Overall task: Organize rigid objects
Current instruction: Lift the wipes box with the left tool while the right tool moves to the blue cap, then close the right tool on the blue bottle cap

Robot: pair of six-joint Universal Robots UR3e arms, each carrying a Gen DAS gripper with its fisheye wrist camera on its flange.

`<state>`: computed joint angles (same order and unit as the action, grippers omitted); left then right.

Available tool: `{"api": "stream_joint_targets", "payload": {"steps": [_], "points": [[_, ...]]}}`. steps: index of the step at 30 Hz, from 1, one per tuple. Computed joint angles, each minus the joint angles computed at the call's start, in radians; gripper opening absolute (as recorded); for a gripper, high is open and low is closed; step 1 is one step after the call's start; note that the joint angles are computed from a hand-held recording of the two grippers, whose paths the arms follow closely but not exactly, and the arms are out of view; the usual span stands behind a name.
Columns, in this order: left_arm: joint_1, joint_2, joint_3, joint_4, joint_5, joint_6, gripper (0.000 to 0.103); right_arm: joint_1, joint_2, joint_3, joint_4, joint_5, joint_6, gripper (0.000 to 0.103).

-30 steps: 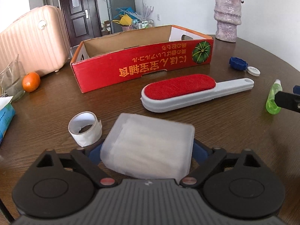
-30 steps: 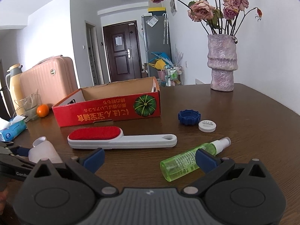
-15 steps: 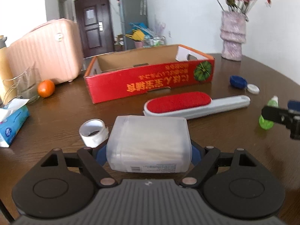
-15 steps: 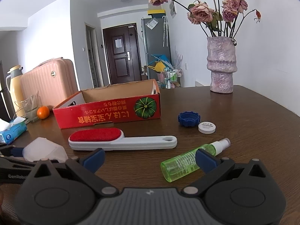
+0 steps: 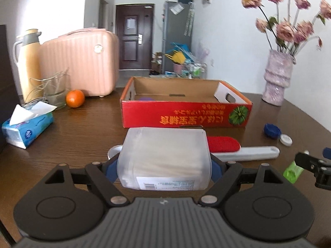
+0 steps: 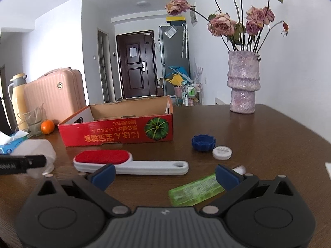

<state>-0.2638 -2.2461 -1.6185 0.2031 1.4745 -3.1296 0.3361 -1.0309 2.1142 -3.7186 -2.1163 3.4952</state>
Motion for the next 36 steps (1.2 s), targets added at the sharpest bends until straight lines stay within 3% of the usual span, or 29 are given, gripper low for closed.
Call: {"api": "stream_joint_targets", "payload": {"steps": [4, 13, 22, 36], "points": [[-0.014, 0.004, 0.009, 0.002, 0.029, -0.033, 0.083, -0.047, -0.035, 0.018, 0.010, 0.011, -0.057, 0.103], [-0.043, -0.028, 0.103, -0.059, 0.104, -0.073, 0.083, -0.199, -0.085, -0.007, 0.078, 0.137, -0.140, 0.101], [-0.040, -0.074, 0.175, -0.086, 0.146, -0.090, 0.083, -0.302, -0.022, -0.218, 0.294, 0.238, -0.167, 0.095], [-0.026, -0.097, 0.218, -0.127, 0.144, -0.090, 0.083, -0.377, 0.186, -0.608, 0.665, 0.273, -0.080, 0.087]]}}
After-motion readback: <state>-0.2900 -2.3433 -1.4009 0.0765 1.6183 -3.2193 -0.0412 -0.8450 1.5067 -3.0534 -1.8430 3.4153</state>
